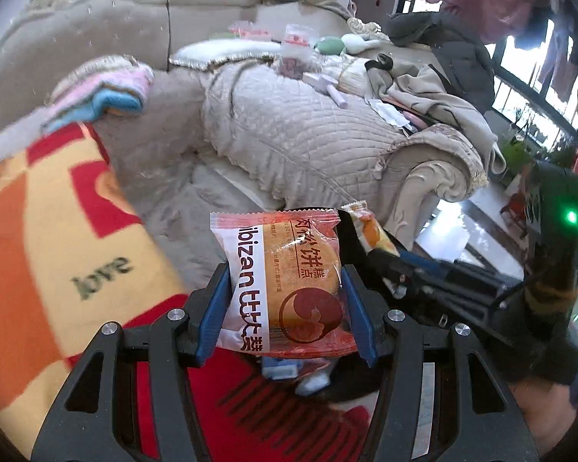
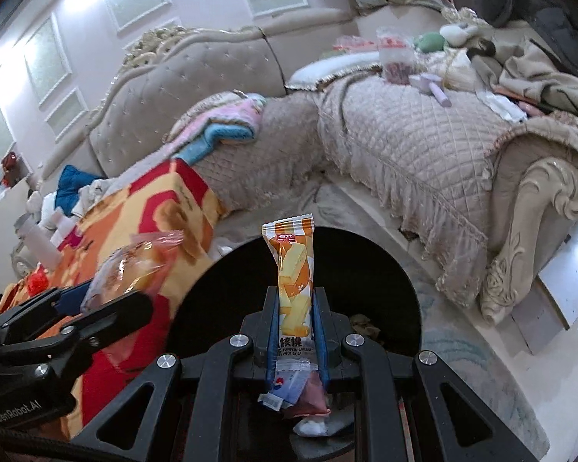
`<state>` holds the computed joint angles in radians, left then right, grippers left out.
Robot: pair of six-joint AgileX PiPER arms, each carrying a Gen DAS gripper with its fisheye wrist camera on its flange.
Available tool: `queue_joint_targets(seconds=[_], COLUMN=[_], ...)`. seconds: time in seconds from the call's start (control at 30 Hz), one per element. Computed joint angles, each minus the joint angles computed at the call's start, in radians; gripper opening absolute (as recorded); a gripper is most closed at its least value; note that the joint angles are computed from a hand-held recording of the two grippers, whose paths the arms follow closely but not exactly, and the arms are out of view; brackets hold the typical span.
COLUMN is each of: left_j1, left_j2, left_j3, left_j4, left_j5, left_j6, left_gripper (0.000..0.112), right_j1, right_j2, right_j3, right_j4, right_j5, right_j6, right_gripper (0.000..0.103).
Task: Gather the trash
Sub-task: 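Carry the biscuit packet and snack bar with both tools over the black bin, then open both tools over the black bin to drop the packet and bar, then return both tools to the blanket and grasp the red plastic bag with left tool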
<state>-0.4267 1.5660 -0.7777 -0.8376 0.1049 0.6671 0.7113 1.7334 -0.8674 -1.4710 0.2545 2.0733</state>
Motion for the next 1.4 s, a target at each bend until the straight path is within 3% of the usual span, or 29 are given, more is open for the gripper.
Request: queue_joint_targets(seconds=[0.13, 0.33, 0.63, 0.7, 0.8, 0.87, 1.17, 1.4], left_j1=[0.024, 0.09, 0.053, 0.045, 0.048, 0.07, 0.137, 0.264], left_j2=[0.063, 0.077, 0.142, 0.143, 0.133, 0.134, 0.076, -0.184], left_j3=[-0.054, -0.051, -0.11, -0.118, -0.102, -0.103, -0.061, 0.112], left_j4=[0.009, -0.384, -0.043, 0.039, 0.033, -0.041, -0.123, -0.012], left_j5=[0.012, 0.081, 0.144, 0.156, 0.127, 0.144, 0.131, 0.088], left_j6=[0.004, 0.375, 0.055, -0.027, -0.044, 0.019, 0.07, -0.061], left_gripper=[0.055, 0.055, 0.056, 0.057, 0.064, 0.064, 0.064, 0.064], right_j1=[-0.034, -0.042, -0.028, -0.03, -0.034, -0.028, -0.008, 0.141], right_j2=[0.031, 0.047, 0.08, 0.084, 0.071, 0.066, 0.061, 0.092], right_j3=[-0.019, -0.03, -0.072, -0.077, -0.058, -0.055, -0.071, -0.181], right_j4=[0.048, 0.054, 0.283, 0.316, 0.224, 0.2, 0.207, 0.215], right_j5=[-0.017, -0.008, 0.035, 0.045, 0.038, 0.057, 0.086, 0.16], right_j6=[-0.046, -0.041, -0.259, -0.278, -0.163, -0.133, -0.114, -0.099], right_gripper=[0.015, 0.015, 0.016, 0.031, 0.04, 0.04, 0.04, 0.041])
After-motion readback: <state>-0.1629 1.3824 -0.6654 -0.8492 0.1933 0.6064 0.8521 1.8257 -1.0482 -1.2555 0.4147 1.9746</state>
